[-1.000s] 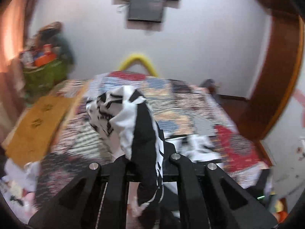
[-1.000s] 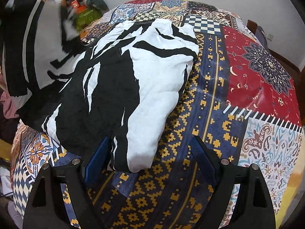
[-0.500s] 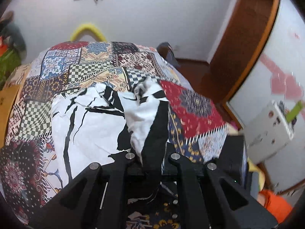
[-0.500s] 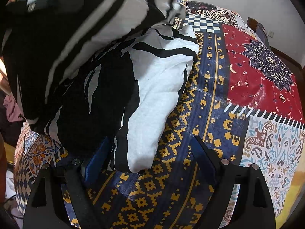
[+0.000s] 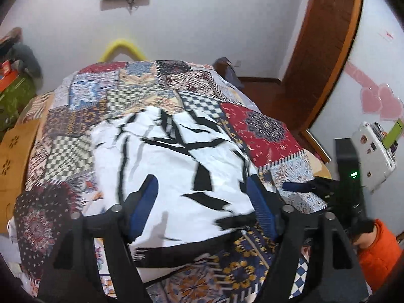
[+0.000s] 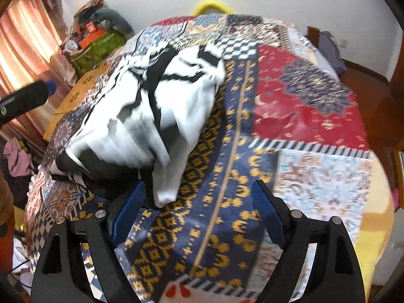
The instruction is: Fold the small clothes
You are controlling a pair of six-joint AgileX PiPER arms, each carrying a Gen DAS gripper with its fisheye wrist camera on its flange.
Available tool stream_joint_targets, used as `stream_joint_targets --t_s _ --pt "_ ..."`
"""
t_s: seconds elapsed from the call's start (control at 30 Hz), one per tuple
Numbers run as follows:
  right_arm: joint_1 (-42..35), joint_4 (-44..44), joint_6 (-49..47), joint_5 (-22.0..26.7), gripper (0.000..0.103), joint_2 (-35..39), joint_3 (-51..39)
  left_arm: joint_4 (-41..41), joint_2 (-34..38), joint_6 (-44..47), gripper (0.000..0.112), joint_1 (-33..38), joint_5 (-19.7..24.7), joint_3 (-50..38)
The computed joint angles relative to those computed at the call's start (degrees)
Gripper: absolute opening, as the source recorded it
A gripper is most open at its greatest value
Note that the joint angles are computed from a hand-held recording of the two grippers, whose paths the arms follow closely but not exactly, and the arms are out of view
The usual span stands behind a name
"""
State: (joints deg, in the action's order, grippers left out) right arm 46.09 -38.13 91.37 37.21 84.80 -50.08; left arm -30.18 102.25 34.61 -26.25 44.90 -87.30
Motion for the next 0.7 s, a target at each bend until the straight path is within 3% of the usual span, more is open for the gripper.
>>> stream_joint_targets --t_s 0.17,0.4,0.53,0.7 --pt "2.07 -3.47 4.12 3.97 0.084 -3.74 0.16 3.41 1.39 -3.05 0.075 3.67 -1.27 -0.88" --pt "0.52 -6.67 4.78 1.17 0.084 0.56 -4.3 11.13 7.98 -7.3 0.075 5.99 -0.42 -1.18" --pt "-1.07 -3.57 1.63 -2.01 0.083 5.7 -6.15 16.08 8.91 -8.02 0.075 5.53 -3.35 2.51" --pt "-2.0 1.49 -1.17 -5.13 0.082 9.47 -5.23 12.55 8.09 -2.55 0.08 8.19 -5.0 6.61"
